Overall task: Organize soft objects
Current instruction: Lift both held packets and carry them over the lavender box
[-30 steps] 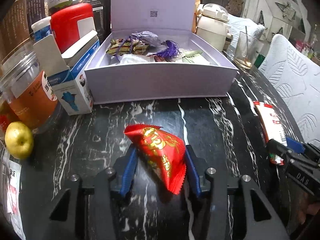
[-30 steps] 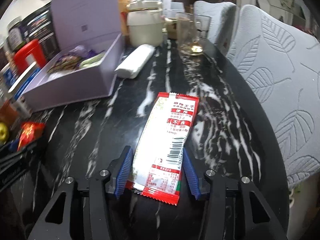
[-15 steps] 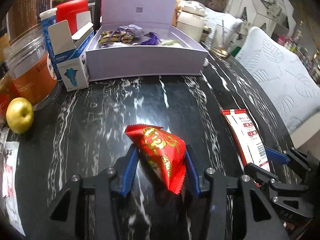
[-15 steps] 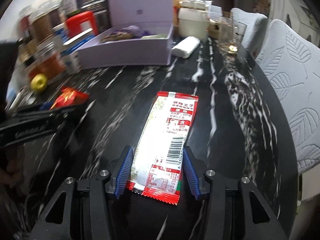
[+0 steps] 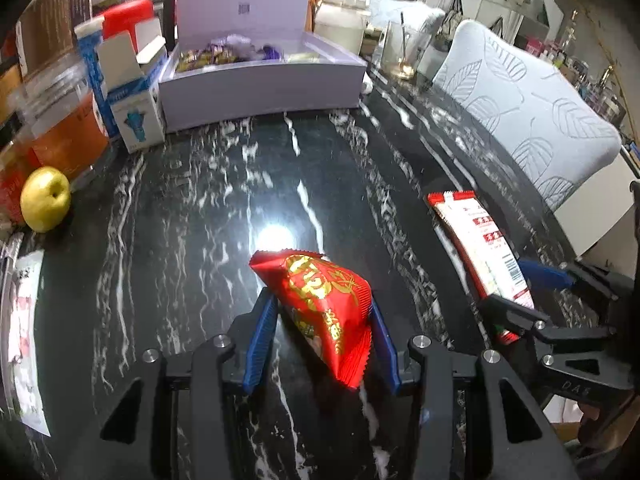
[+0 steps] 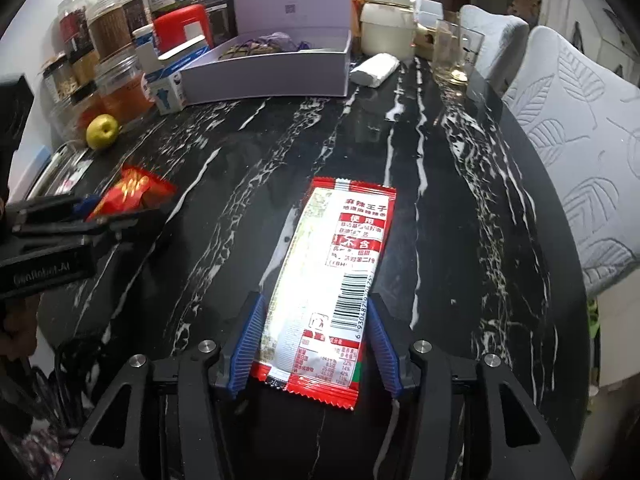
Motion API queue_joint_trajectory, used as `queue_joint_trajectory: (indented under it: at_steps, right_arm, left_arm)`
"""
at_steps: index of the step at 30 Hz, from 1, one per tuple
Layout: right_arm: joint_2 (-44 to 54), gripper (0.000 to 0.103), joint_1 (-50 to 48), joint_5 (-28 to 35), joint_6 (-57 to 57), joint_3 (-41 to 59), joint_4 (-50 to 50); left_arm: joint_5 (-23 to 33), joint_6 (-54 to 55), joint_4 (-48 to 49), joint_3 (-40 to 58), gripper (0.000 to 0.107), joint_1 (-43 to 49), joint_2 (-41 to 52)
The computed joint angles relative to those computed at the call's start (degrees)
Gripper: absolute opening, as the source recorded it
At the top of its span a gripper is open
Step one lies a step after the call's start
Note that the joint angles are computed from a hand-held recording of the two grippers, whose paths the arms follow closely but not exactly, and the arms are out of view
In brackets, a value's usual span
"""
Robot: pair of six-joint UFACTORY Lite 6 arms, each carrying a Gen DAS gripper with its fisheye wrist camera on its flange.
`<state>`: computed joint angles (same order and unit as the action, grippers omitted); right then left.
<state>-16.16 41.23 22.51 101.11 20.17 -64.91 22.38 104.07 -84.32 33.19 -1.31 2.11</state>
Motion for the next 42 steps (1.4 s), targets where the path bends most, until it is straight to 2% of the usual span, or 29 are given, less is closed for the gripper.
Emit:
queue_joint_trajectory:
  at_steps: [3,4,6,10,14,15,17,18,20,27,33,35,37,38,42]
  right_arm:
    - [3.54,0.075,1.88,3.39,6.39,1.33,-3.86]
    - [4.36,0.076,2.18,4.03,9.27,1.41,-6.20]
    - [6.10,0.078,2.15,5.26,15.46,1.82,-10.17]
    - [8.02,0.081,1.57,6.04,18.12,3.13,-12.02]
    - [8.84,0.081,2.80,7.72,22.22,3.05,-14.29]
    - [8.87,0.082,3.15,8.00,22.84,2.93,-14.55]
    - [8.85,0.084,3.04,7.80,23.05,2.82,-15.03]
    - [9.04,0.086,2.76,7.45,22.76,2.98,-15.16]
    - [9.66,0.088,2.33,6.84,22.34,3.54,-15.30]
    - [11.49,0.093,3.03,8.09,26.27,4.16,-17.64]
    - [11.84,0.093,2.61,7.68,25.56,4.55,-17.27]
    - [11.47,0.087,3.02,7.88,26.26,4.12,-18.23]
    - [10.96,0.059,3.71,8.42,26.39,3.86,-19.10]
    - [10.91,0.051,3.96,8.99,25.44,4.17,-17.91]
    - [10.63,0.044,3.95,8.67,24.26,4.30,-18.12]
  left_arm:
    - [-2.90,6.47,-6.49,-0.35,0.046,-1.88,0.15]
    - [-3.52,7.67,-7.85,-0.06,0.046,-2.44,0.51]
    - [-5.12,9.90,-10.16,0.18,0.046,-3.53,0.76]
    - [-7.08,14.77,-15.88,0.20,0.048,-4.92,1.03]
    - [-7.51,15.93,-17.70,0.26,0.049,-5.27,1.07]
    - [-7.53,17.43,-19.23,0.45,0.051,-5.32,1.41]
    - [-8.36,19.05,-21.48,0.75,0.071,-5.78,1.98]
    - [-8.65,18.06,-20.83,1.30,0.076,-5.71,2.69]
    - [-7.97,21.72,-24.14,1.04,0.077,-5.17,2.93]
    - [-2.67,24.15,-25.68,-0.14,0.076,-1.72,3.02]
    - [-2.79,31.36,-33.85,-0.75,0.046,-1.31,2.83]
    - [-2.32,31.59,-35.17,-0.60,0.042,-0.80,3.26]
    - [-2.01,31.19,-35.17,-0.58,0.039,-0.55,3.34]
    - [-1.87,30.74,-34.81,-0.45,0.039,-0.44,3.49]
    - [-1.10,27.69,-31.45,-0.74,0.038,0.36,3.03]
